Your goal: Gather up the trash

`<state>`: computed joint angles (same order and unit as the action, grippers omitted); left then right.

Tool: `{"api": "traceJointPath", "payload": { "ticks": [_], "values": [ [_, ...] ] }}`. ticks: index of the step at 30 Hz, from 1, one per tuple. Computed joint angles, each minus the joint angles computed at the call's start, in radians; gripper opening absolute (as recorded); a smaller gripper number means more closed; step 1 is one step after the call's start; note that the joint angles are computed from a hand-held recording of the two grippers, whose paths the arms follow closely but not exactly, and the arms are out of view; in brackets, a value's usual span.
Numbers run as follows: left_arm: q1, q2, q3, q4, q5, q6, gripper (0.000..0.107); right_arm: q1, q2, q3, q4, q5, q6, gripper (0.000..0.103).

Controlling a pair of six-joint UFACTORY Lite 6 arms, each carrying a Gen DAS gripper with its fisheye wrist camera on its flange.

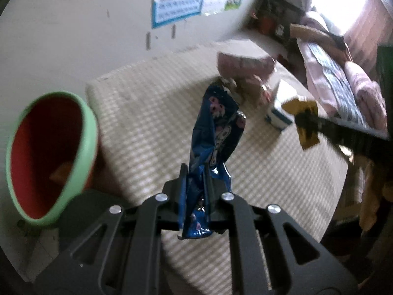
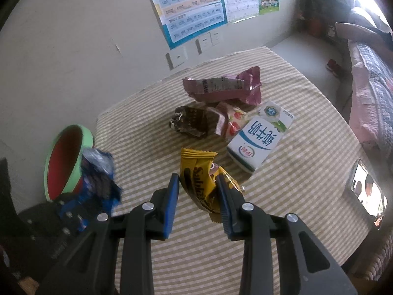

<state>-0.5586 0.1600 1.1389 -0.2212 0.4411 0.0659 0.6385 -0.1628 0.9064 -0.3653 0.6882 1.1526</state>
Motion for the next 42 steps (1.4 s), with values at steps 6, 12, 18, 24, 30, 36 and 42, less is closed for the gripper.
{"api": "traceJointPath", "payload": {
  "ticks": [6,12,18,24,30,36,42],
  "values": [
    [0.045,-0.037,0.008,-0.011,0.006,-0.001,0.011,0.055,0.03,0.029,-0.02,-0.005,0.047,0.03],
    [0.069,-0.056,-0.002,-0.053,0.013,0.042,0.011,0.135,0.054,0.058,-0.064,-0.002,0.153,0.031],
    [0.068,-0.063,-0.016,-0.056,0.01,0.041,0.011,0.179,0.068,0.055,-0.081,-0.016,0.237,0.031],
    [0.077,-0.105,-0.022,-0.046,0.019,0.032,0.011,0.211,0.064,0.067,-0.103,0.008,0.29,0.031],
    [0.126,-0.2,-0.036,-0.052,0.056,0.031,0.011,0.292,0.079,0.152,-0.165,0.099,0.369,0.031],
    [0.195,-0.336,-0.058,-0.037,0.098,0.048,0.011,0.399,0.149,0.328,-0.246,0.23,0.421,0.031],
    [0.286,-0.399,-0.069,-0.106,0.139,0.135,0.011,0.469,0.229,0.463,-0.275,0.298,0.435,0.031]
  ]
}}
